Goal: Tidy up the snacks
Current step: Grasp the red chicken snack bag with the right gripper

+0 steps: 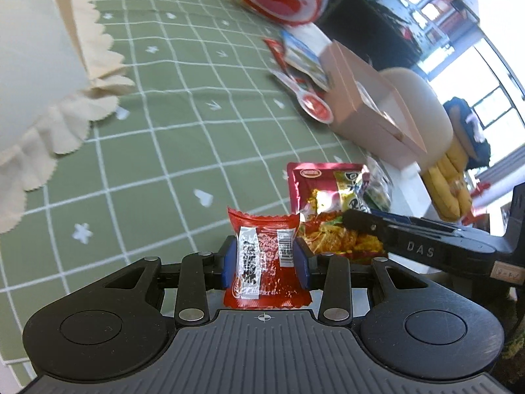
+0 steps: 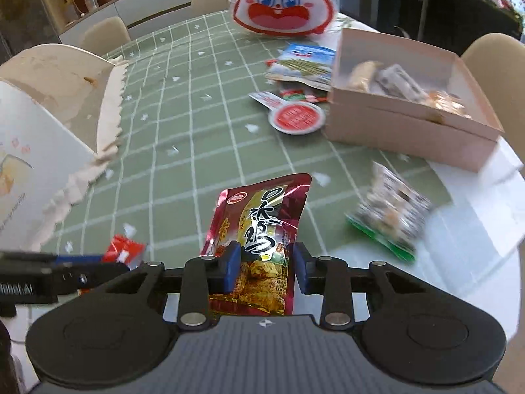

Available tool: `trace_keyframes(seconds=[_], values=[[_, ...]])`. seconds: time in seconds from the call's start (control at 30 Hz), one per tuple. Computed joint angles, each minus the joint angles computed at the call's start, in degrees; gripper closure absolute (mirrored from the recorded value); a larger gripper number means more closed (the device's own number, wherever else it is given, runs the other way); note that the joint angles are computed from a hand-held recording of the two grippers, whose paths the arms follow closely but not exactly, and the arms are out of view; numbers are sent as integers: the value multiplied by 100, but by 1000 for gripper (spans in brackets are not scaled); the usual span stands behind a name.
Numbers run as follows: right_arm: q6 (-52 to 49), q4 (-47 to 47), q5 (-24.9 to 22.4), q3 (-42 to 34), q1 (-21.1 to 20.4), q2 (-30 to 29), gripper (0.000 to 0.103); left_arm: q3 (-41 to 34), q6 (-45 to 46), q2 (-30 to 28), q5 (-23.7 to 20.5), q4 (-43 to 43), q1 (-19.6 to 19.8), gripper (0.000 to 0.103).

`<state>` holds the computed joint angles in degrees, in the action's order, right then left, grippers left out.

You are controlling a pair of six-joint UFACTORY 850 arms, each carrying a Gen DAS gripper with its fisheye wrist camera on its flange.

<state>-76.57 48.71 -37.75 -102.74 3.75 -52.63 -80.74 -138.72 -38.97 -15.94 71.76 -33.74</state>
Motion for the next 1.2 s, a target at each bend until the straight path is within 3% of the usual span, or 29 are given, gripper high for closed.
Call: trace_keyframes(seconds=[0.07, 0.13, 0.17, 0.2, 0.27, 0.3, 0.43, 0.57, 0.63, 0.73, 0.97, 1.13, 1.17, 1.2], values=[[3, 100, 140, 123, -67, 29, 63, -60, -2, -39, 30, 55, -29, 61], [7, 223, 152, 158, -120, 7, 51, -114, 87, -80, 46, -20, -48, 61], [54, 278, 142, 157, -134, -21, 37, -136, 160, -96, 46, -94, -54, 61], [95, 369, 186, 186, -135, -30, 31, -141, 228, -100, 36, -161, -64, 61], [370, 495, 204, 169, -122, -89, 31, -109, 209, -80, -28, -187, -99, 61], [605, 443, 98, 87, -112, -153, 23, -87, 192, -65, -83, -204, -111, 61], [1029, 692, 115, 173, -4, -128, 10, 76, -4, 47, -318, -203, -163, 61], [1102, -151, 957, 441, 372, 32, 1, 234, -339, 138, -448, -64, -182, 61], [865, -339, 1586, 755, 551, 166, 0, 298, -472, 180, -488, 6, -201, 61], [254, 414, 1831, 1012, 555, 269, 0, 337, -479, 211, -546, 26, -232, 61], [324, 20, 1481, 823, 482, 195, 0, 357, -787, 222, -532, 382, -267, 61], [-459, 492, 1386, 1069, 382, 374, 19, 326, -743, 194, -511, 376, -270, 61], [-574, 504, 1307, 1098, 348, 411, 25, 311, -708, 184, -497, 354, -268, 61], [-824, 692, 1295, 1169, 312, 469, 39, 287, -647, 166, -473, 313, -265, 61]])
